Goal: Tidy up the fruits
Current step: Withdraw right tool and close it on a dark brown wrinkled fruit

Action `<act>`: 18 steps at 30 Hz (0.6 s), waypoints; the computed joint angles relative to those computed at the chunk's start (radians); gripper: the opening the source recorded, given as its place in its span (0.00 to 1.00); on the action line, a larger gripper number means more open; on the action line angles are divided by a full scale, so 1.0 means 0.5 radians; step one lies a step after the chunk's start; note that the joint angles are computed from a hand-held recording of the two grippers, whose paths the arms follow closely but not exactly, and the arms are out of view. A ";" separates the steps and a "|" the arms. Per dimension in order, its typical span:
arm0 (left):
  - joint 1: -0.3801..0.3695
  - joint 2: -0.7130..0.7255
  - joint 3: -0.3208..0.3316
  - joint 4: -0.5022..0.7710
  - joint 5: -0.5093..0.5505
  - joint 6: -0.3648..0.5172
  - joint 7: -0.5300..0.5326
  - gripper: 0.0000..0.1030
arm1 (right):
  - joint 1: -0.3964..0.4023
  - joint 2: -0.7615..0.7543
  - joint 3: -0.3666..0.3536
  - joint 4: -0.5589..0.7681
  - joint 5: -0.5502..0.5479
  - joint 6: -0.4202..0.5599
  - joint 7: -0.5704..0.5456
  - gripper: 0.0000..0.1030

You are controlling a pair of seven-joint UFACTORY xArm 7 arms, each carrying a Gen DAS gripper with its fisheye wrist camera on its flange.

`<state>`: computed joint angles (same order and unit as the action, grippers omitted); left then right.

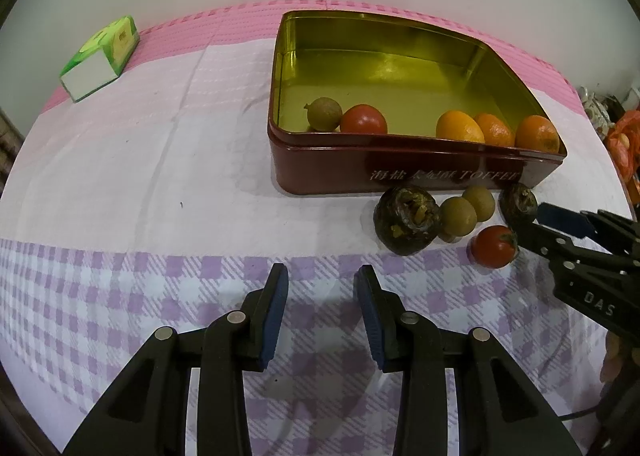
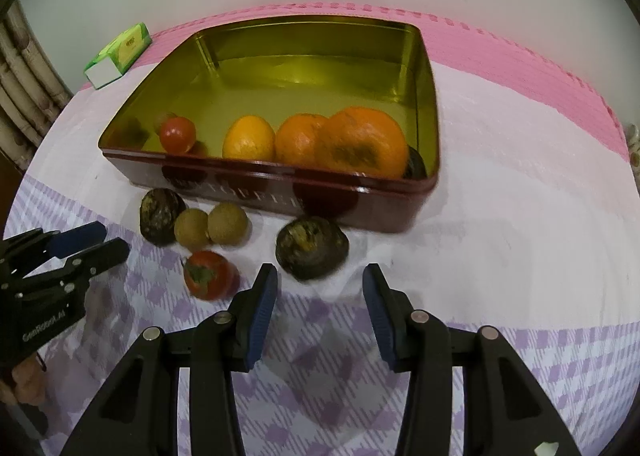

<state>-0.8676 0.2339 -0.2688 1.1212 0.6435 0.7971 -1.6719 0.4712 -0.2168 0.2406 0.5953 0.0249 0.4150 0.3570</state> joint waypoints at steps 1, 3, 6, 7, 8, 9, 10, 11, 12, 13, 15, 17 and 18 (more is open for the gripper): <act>-0.001 0.006 0.000 0.007 0.000 0.008 0.005 0.36 | -0.011 0.015 0.015 0.011 -0.035 -0.007 0.022 0.42; -0.001 0.007 0.001 0.011 -0.004 0.014 0.014 0.36 | -0.023 0.035 0.028 0.023 -0.076 -0.027 0.060 0.42; -0.003 0.012 0.002 0.021 -0.010 0.021 0.013 0.36 | -0.038 0.067 0.041 0.046 -0.139 -0.042 0.118 0.42; -0.003 0.017 0.003 0.027 -0.011 0.026 0.021 0.36 | -0.044 0.078 0.049 0.057 -0.172 -0.037 0.141 0.40; -0.002 0.021 0.005 0.032 -0.011 0.026 0.027 0.36 | -0.044 0.080 0.050 0.059 -0.189 -0.036 0.152 0.39; -0.003 0.026 0.007 0.037 -0.010 0.026 0.026 0.36 | -0.045 0.084 0.052 0.063 -0.210 -0.035 0.165 0.39; -0.007 0.028 0.008 0.043 -0.010 0.031 0.021 0.36 | -0.041 0.083 0.046 0.061 -0.213 -0.038 0.161 0.38; -0.006 0.027 0.011 0.037 -0.007 0.025 0.020 0.36 | -0.039 0.070 0.039 0.048 -0.212 -0.038 0.152 0.36; -0.006 0.030 0.012 0.040 -0.006 0.020 0.023 0.36 | -0.041 0.066 0.038 0.046 -0.222 -0.035 0.155 0.35; -0.005 0.033 0.013 0.043 -0.006 0.016 0.027 0.36 | -0.036 0.062 0.032 0.041 -0.212 -0.038 0.145 0.35; -0.002 0.032 0.015 0.037 -0.004 -0.003 0.038 0.36 | -0.036 0.052 0.032 0.031 -0.209 -0.039 0.153 0.35; -0.007 0.036 0.016 0.043 0.005 -0.013 0.038 0.36 | -0.039 0.030 0.033 0.008 -0.213 -0.042 0.170 0.35; -0.011 0.043 0.017 0.052 0.009 -0.012 0.038 0.36 | -0.038 0.022 0.032 0.000 -0.211 -0.043 0.172 0.35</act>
